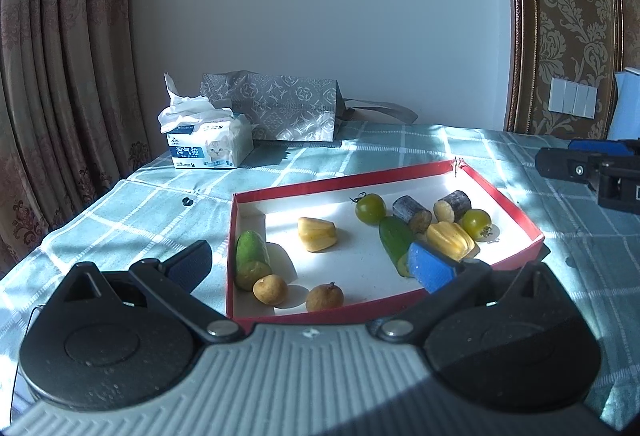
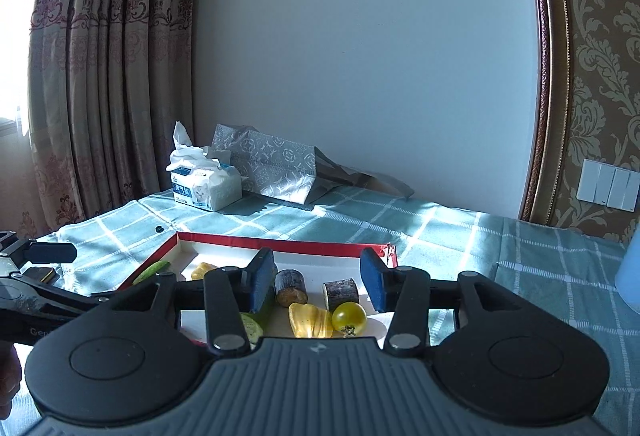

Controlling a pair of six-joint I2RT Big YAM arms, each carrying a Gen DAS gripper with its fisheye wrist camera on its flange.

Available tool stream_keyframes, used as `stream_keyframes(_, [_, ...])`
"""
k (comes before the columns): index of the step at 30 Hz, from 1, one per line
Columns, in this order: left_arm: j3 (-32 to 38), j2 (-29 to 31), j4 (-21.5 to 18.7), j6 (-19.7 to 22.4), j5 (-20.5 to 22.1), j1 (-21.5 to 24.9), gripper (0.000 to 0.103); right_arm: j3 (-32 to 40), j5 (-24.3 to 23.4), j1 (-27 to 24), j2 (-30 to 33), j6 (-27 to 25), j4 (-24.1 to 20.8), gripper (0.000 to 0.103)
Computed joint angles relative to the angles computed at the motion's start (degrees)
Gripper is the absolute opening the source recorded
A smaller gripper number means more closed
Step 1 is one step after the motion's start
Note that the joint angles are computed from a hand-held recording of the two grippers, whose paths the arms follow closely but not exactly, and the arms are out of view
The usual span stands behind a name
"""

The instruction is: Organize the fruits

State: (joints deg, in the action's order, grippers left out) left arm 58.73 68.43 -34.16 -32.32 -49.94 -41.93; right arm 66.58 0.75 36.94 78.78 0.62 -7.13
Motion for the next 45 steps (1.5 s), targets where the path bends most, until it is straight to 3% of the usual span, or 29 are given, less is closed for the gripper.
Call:
stream_keyframes(3, [0.6,0.3,-1.4,-0.5,0.7,0.1,0.103,-3.1,1.0,0.2,-2.4,2.0,0.8,0.055])
stream_keyframes(8, [-1.2,-1.1,2.2,-0.1,0.1,0.1,0.103,-8.6,3.5,1.5,-6.3,3.7,3.3,0.059])
stream_keyframes(11, [-0.8,-1.3,1.0,-2.2,-0.2,0.4,0.103,-11.2,5.3,2.1,-7.8,5.6,4.4,0.064])
stream_keyframes(15, [0.3,-0.8,-1.2,-3.3,0.5,0.9,0.103,-14.1,5.4,2.2,-9.4,8.7,4.6,0.064])
stream_keyframes(21, [-0.2,-0.9,0.1,-1.8,1.8,0.5,0.103,-18.0,7.8,3.0,-10.9,12.2,4.4,0.065])
stream_keyframes(24, [0.4,0.0,-0.6,-1.0,1.0,-0.3,0.103,-19.6,9.8,3.6,-11.7,12.5,4.3,0.067])
stream_keyframes(45, [0.8,0.2,-0.7,-1.6,2.5,-1.4,0.103,-21.1,10.8,3.9,-14.9,11.3,3.6,0.067])
